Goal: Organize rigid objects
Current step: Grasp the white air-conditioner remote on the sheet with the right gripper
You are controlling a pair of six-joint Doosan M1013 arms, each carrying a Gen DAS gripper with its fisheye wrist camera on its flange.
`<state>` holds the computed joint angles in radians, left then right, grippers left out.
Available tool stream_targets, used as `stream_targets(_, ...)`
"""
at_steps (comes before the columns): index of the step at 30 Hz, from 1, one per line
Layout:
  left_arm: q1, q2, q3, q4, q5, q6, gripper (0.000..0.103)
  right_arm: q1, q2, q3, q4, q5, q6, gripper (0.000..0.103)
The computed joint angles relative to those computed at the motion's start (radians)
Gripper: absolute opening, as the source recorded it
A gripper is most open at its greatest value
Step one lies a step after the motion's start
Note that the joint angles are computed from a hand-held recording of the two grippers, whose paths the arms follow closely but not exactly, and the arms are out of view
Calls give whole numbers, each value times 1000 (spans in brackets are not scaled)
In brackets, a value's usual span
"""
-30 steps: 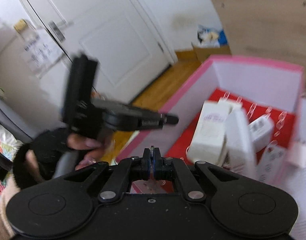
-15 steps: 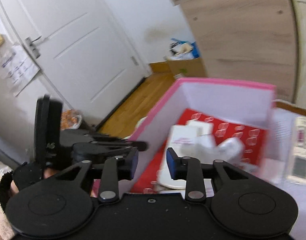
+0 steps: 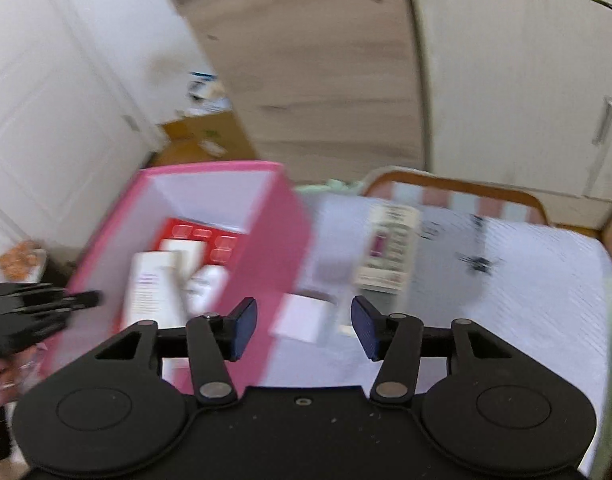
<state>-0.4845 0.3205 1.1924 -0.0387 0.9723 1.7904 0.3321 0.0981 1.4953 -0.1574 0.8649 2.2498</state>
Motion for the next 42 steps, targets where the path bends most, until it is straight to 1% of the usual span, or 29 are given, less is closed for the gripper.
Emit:
stream_targets(2, 0, 0, 1, 0, -2, 2, 3, -3, 13, -2, -41, 33, 28, 58)
stream_targets(5, 0, 0, 1, -5, 1, -3, 3, -1, 27, 2, -94, 41, 60, 58)
stream_targets(9, 0, 0, 1, -1, 1, 0, 3, 3, 52, 8, -153, 28, 108, 58)
stream_targets(12, 10, 6, -16, -40, 32, -14, 3, 3, 71, 2, -171, 16, 112, 58)
stream_targets(14, 18, 6, -20, -61, 38, -9, 3, -1, 83, -7, -176, 15, 120, 58)
stream_targets(19, 17, 2, -14, -55, 31, -3, 3, -10, 122, -35, -177, 47, 120, 58)
stream_targets(20, 15, 0, -12, -50, 28, -2, 3, -10, 128, -40, -174, 56, 104, 60)
stream_targets(23, 16, 0, -13, -48, 29, 2, 3, -1, 141, -50, -212, 75, 95, 60)
stream_targets(29, 19, -1, -13, -56, 29, 16, 3, -13, 154, -47, -211, 60, 120, 63)
stream_targets(33, 17, -2, -10, -50, 24, 18, 3, 0, 164, -42, -289, 46, 137, 63)
stream_targets(35, 17, 0, -12, -51, 24, 19, 3, 4, 165, -46, -294, 60, 137, 62)
stream_targets(38, 17, -1, -10, -53, 24, 16, 3, 10, 166, -60, -290, 99, 138, 61)
stream_targets(42, 15, 1, -12, -50, 26, 12, 3, 22, 156, -63, -304, 126, 134, 61)
